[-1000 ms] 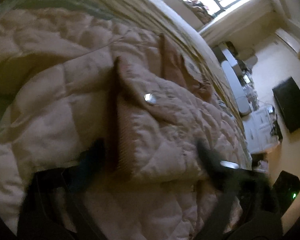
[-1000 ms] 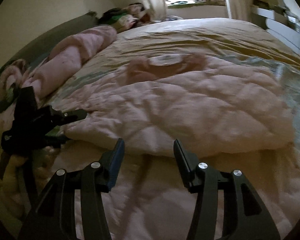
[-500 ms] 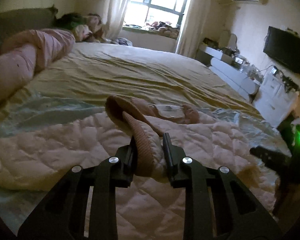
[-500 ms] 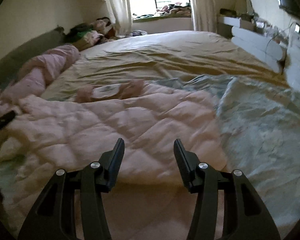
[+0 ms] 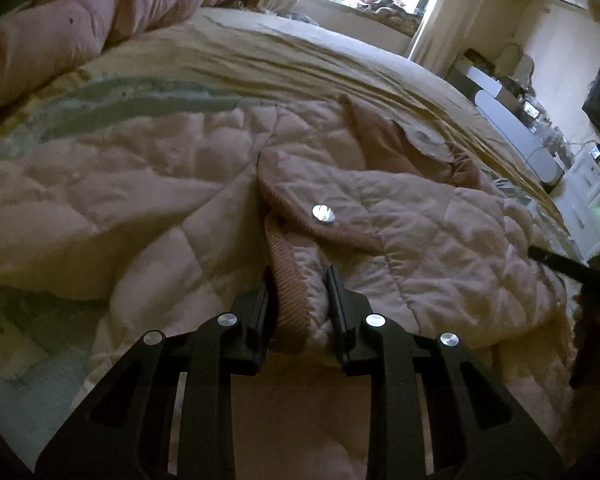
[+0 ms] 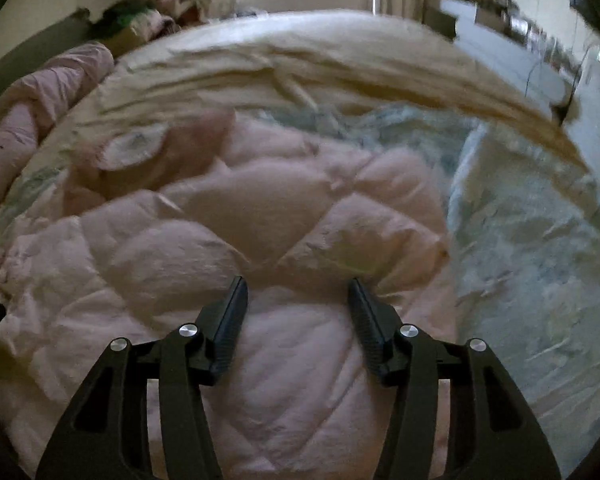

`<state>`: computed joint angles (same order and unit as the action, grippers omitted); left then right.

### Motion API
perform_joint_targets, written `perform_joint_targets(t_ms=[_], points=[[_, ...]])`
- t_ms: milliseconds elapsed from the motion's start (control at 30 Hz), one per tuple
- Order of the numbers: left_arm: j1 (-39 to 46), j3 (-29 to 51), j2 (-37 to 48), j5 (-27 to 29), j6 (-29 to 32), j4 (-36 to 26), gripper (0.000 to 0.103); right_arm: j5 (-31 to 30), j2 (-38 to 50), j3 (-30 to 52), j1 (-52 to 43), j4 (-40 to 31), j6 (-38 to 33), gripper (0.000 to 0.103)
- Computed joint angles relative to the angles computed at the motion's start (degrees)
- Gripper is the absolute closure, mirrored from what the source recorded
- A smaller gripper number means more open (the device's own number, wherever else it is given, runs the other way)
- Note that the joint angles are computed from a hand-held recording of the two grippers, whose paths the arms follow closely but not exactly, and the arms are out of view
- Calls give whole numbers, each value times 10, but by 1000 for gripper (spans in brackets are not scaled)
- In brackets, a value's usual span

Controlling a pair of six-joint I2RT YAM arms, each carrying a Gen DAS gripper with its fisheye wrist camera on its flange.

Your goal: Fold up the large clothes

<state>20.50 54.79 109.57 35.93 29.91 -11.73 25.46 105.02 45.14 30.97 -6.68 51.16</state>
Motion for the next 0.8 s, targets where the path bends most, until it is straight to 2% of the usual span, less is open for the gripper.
perform_joint_targets(t_ms=[100, 200, 233, 267, 333, 400, 467, 633, 800], points=[[-4, -3, 10, -5, -3, 11, 85, -24, 18, -12, -14, 34, 4, 51], [-5, 0, 18, -9, -6, 12, 83, -19, 28, -8, -13, 34, 2, 51], [-2, 3, 19, -15, -9, 8, 77, -17, 32, -7, -10, 34, 3, 51], [-3, 7, 17, -28, -17, -1, 66, -18, 34, -8, -12, 37, 3, 51], [11, 19, 5, -28, -27, -36, 63, -19, 24, -10, -12, 29, 8, 51], [26, -1, -38, -21, -12, -34, 56, -8, -2, -14, 2, 4, 17, 50], [38, -30, -89, -11, 6, -28, 40, 10, -46, -36, 29, 4, 29, 50], [31, -38, -129, 49, 64, -141, 35, 69, -101, -59, 129, -35, 79, 50], [-30, -91, -136, 5, 65, -100, 34, 65, -107, -67, 156, -53, 107, 47]])
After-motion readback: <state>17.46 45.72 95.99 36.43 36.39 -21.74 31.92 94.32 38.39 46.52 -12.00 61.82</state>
